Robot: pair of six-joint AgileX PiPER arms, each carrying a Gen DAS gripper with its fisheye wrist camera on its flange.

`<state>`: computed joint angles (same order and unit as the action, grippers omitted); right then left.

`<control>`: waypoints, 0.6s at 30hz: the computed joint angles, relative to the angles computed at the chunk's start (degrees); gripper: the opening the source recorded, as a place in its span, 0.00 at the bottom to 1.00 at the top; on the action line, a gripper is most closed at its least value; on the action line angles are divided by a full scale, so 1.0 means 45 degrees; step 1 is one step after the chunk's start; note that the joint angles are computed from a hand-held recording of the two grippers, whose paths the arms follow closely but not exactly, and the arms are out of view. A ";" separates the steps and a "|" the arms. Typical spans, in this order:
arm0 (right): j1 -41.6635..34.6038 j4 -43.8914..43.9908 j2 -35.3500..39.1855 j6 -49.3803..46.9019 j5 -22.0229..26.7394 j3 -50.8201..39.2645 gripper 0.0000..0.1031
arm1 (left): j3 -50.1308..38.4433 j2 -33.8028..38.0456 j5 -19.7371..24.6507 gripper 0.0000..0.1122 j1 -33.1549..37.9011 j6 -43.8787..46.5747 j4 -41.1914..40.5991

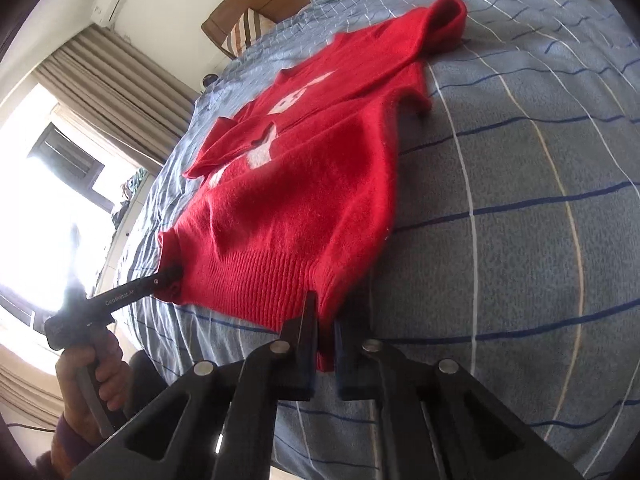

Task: Fold small clothes
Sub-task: 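Grasp the sweater hem with the left tool while the right tool grasps it too, pulling it straight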

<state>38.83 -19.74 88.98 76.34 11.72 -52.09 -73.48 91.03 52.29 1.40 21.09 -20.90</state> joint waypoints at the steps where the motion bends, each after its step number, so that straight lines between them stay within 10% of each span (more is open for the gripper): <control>1: 0.0030 0.0345 -0.0426 -0.0354 0.0163 0.0178 0.06 | 0.0011 -0.0244 0.0638 0.05 0.0553 0.0619 -0.0654; 6: 0.0470 0.3265 -0.3026 -0.2799 0.1709 0.1141 0.06 | 0.0885 -0.1545 0.3049 0.04 0.2453 0.2656 -0.1995; 18: 0.0400 0.2190 -0.0935 -0.1924 0.2470 0.0494 0.06 | 0.2627 -0.0831 0.0578 0.03 0.2200 0.2333 -0.1394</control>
